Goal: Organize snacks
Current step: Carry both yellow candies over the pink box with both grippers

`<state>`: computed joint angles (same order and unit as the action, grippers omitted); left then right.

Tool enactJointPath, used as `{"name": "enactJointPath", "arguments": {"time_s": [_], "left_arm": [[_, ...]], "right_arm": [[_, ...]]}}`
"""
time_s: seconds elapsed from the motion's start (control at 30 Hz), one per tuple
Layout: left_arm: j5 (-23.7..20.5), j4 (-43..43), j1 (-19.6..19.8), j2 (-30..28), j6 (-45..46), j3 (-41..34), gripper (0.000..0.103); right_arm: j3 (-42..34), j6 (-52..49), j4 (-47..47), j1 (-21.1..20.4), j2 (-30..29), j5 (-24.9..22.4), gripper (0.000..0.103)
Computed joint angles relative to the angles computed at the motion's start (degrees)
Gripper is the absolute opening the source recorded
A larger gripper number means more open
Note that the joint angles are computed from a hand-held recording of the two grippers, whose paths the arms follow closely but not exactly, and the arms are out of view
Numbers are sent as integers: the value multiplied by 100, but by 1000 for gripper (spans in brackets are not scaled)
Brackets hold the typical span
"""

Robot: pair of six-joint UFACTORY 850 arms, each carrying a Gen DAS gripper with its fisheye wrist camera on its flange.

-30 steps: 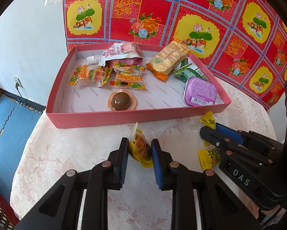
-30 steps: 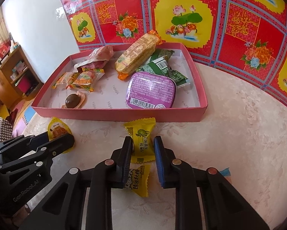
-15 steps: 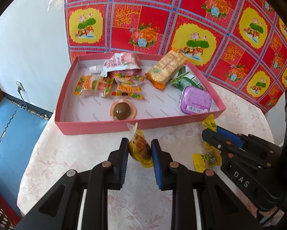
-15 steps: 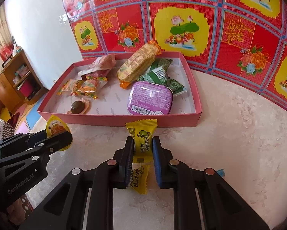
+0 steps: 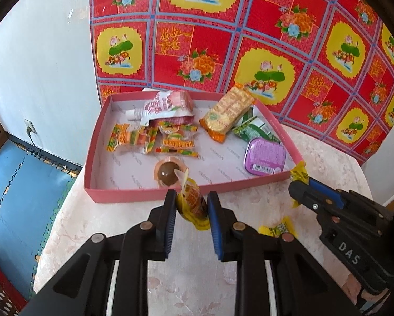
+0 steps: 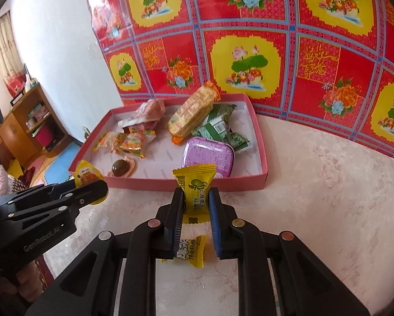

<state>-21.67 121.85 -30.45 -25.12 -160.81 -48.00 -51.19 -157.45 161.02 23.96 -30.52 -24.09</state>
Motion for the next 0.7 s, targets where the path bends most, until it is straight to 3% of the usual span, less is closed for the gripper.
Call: {"name": "enactJointPath", "arguments": {"time_s": [0.7], "left_arm": [[206, 64, 282, -499, 284, -774, 25]], "right_arm": [[-862, -142, -3, -225, -384, 331, 20]]}}
